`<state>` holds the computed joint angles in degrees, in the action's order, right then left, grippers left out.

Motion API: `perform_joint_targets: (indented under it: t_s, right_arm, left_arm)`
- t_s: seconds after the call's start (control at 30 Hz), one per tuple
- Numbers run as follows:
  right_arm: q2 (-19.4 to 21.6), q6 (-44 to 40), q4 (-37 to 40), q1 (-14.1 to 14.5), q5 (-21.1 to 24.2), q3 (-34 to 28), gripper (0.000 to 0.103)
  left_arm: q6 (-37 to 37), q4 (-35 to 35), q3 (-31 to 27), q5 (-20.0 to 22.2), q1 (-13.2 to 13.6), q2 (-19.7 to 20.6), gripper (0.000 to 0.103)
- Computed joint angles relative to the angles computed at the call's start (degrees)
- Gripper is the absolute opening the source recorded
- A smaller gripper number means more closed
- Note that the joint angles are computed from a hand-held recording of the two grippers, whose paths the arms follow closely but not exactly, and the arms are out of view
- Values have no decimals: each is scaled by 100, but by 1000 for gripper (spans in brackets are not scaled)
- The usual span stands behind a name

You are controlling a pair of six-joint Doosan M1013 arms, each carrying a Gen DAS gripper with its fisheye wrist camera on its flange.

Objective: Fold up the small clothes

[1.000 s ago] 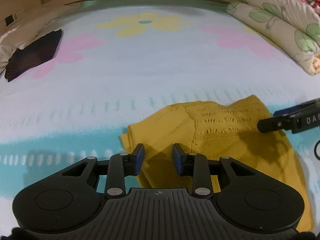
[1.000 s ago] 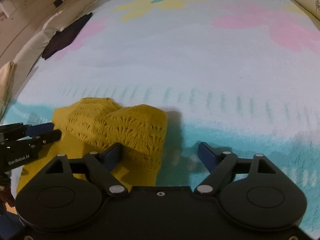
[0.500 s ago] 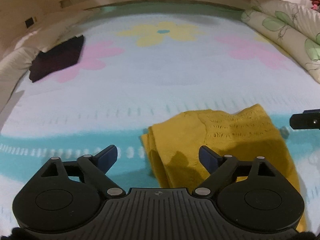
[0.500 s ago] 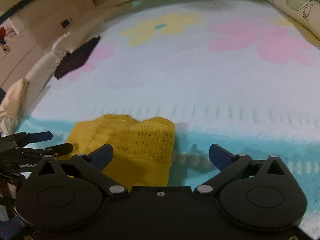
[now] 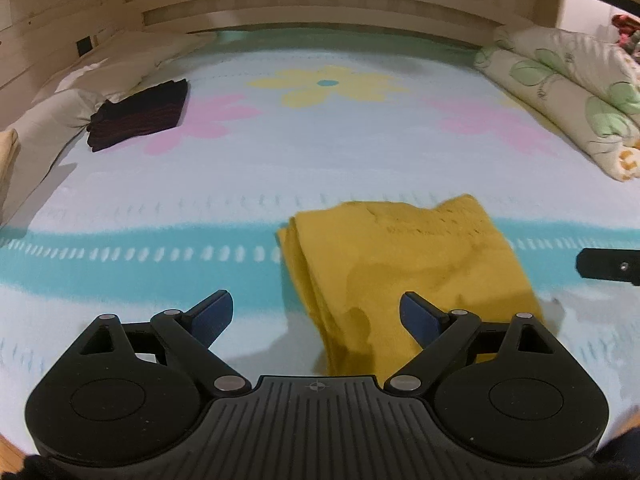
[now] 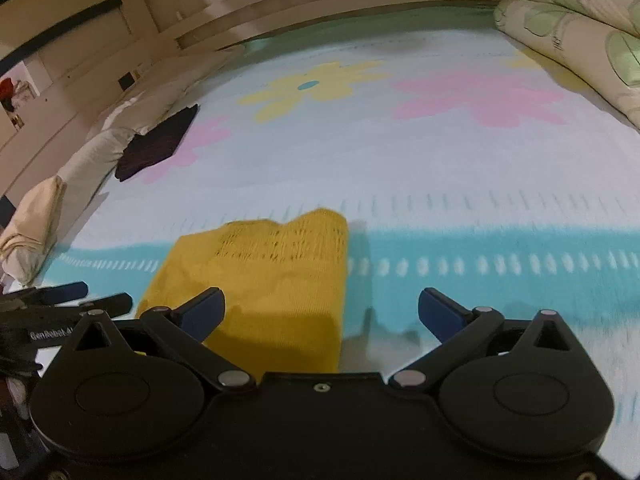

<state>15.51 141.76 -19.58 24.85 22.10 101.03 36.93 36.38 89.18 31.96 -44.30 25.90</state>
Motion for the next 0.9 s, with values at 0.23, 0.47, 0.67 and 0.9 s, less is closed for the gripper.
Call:
perform_joint_targets:
  t_s: [0.23,0.47,0.67,0.9]
  right_arm:
    - [-237,1270,-1262,291,-7,332,103]
    - [-420,2221,-2210,537,5,568,103]
    - [-486,2810,-2858,711,83,644,103]
    - [-544,3681,-3779,958,451,723,103]
  left_arm:
    - [-713,773,204,387,-298,-120,90]
    - [-1459,1359,471,453,-513,-288,90]
    - [-1593,1541,525,601,-642,-311,90]
    - [-1730,1490,599,536,-677,-350,90]
